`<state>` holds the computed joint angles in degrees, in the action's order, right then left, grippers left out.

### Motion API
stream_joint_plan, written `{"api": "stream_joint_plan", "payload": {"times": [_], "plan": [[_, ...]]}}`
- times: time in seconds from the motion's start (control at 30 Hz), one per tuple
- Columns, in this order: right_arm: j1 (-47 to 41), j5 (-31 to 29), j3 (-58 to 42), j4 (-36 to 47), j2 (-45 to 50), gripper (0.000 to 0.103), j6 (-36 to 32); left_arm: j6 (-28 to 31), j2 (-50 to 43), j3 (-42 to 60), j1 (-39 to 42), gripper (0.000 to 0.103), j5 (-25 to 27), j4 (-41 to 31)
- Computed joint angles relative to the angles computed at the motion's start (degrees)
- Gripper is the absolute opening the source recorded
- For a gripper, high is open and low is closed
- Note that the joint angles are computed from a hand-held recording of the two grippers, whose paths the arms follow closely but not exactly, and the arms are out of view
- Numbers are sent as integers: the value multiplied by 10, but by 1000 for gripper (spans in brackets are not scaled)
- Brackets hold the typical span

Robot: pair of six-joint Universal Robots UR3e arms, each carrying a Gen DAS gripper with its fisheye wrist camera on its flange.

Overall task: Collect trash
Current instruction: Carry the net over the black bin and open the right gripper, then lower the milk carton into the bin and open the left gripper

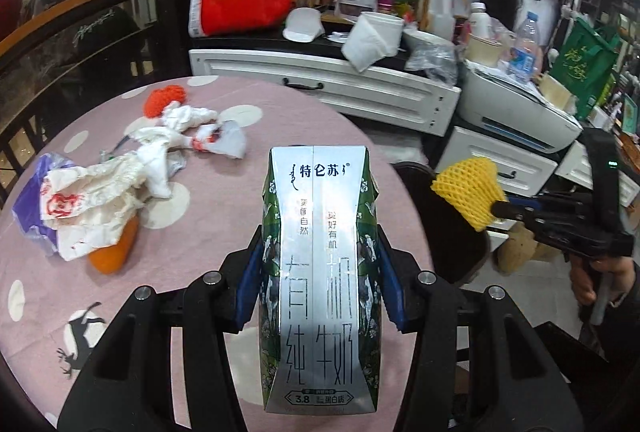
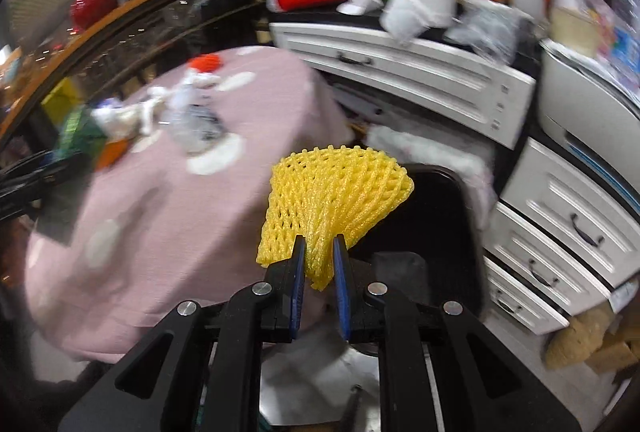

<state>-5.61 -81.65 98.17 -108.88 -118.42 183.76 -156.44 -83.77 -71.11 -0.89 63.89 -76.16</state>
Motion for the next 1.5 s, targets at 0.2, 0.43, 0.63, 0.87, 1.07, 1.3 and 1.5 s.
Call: {"api": "stream_joint_plan", "payload": {"times": [0.2,0.43,0.63,0.87,1.07,1.3,1.5], "plan": [[-89,-7,93,-5,18,14,-30,-50,-36,17,-83,51,2,38],[-95,-32,175,-99,145,14,-26,-105,-112,72,-183,51,23,73],[-89,-35,195,-150,238,16,-17,-128,-169,99,-252,51,62,98],[-98,-27,226,-180,227,51,-12,-146,-220,127,-296,51,82,99],[-145,-8,243,-140,127,51,-26,-161,-245,130,-314,51,101,110],[-251,24,246,-24,-60,56,-74,-177,-332,201,-350,51,133,95],[-361,55,234,89,-179,58,-132,-202,-460,338,-377,51,161,35]]}}
